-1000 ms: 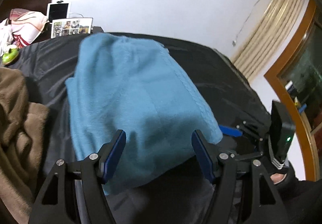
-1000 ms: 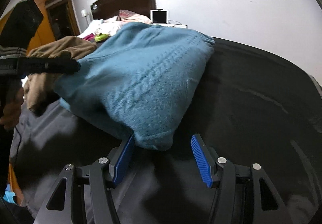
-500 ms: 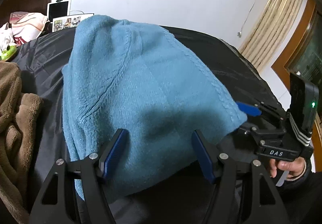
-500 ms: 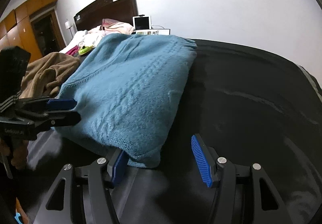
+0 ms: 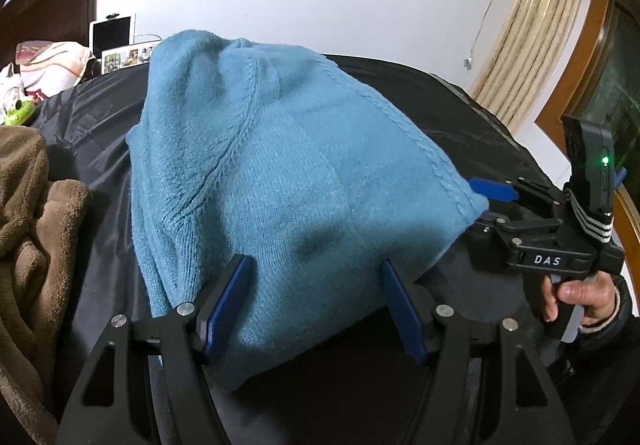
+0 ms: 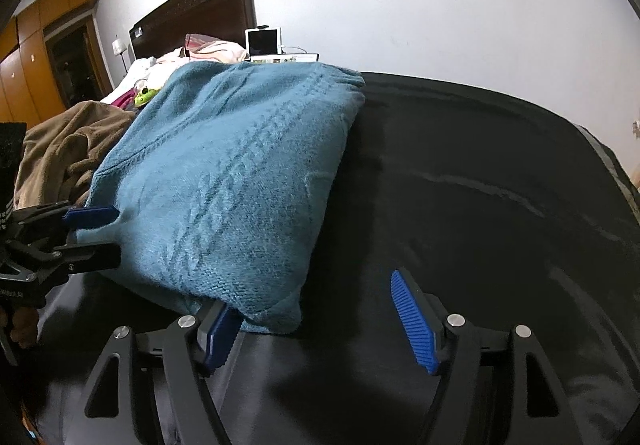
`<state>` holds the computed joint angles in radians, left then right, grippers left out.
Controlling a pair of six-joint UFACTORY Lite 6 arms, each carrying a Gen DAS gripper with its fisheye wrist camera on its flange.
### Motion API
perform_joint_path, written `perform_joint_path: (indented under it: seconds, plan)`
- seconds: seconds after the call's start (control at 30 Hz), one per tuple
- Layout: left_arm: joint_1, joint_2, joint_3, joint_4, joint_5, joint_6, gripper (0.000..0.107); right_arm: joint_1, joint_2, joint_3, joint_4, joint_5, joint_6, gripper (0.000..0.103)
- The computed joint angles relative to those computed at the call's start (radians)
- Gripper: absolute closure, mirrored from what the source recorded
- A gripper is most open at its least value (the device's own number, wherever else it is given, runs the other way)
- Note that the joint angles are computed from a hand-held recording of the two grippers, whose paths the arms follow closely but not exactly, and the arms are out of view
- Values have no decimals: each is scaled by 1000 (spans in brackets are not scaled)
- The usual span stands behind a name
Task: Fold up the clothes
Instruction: 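Press the folded sweater flat with both open grippers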
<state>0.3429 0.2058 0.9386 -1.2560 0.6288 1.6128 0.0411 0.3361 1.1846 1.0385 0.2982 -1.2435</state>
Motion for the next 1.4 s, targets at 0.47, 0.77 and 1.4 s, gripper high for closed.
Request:
perform_joint_path:
  seconds: [0.47,0.77,1.4]
  plan:
    - [31,26,-3,-100,49,104,36,-137,-172,-60,269,307,-333,30]
    - [59,35,-3,-123,97,150,35,63,45,140,173,193,-251,30]
    - [69,241,492,35,288,-366,26,83,80,91,341,168,-462,18]
